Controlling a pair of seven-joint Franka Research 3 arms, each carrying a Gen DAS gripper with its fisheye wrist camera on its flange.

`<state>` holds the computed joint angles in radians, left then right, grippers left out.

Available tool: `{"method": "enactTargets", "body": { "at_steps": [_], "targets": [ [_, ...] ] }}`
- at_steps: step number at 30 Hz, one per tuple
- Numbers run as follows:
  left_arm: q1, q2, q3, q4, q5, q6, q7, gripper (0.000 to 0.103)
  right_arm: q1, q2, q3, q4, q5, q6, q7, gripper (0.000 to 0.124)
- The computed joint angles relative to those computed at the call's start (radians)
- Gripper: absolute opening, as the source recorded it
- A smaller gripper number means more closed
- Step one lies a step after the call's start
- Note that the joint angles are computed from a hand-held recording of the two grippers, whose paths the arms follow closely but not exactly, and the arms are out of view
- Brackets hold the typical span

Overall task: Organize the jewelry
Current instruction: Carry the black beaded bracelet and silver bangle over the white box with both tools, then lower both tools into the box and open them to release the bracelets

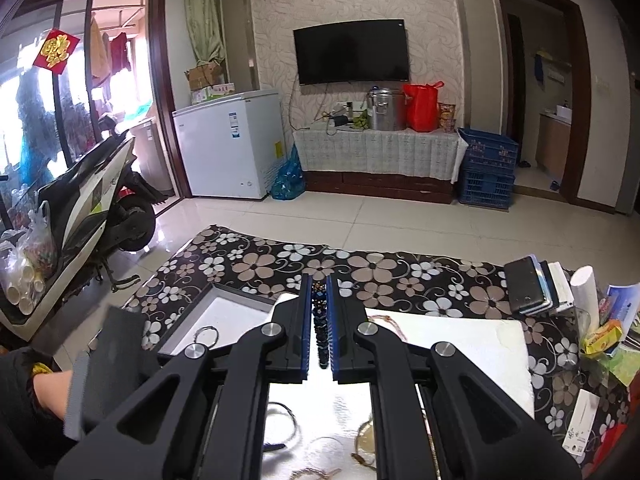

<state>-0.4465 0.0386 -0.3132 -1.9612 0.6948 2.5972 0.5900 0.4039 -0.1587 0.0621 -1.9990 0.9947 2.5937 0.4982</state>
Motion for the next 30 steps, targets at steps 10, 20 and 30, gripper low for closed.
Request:
{"method": "enactTargets", "body": {
  "at_steps": [10,20,30],
  "targets": [
    [0.074,-0.280,-0.017,-0.263,-0.015,-0.072,-0.145,0.049,0.052,-0.016,0.033,-0.010,0.021,-0.039,-0.014,0.007],
    [0.112,-0.421,-0.027,-0.448,-0.126,-0.133,-0.147,0.049,0.105,-0.024,0.082,-0.085,-0.107,-0.082,0.070,0.007],
    [0.114,-0.427,-0.007,-0.509,-0.211,-0.100,-0.086,0.049,0.122,-0.002,0.099,-0.138,-0.286,-0.130,0.199,0.007]
  ]
}}
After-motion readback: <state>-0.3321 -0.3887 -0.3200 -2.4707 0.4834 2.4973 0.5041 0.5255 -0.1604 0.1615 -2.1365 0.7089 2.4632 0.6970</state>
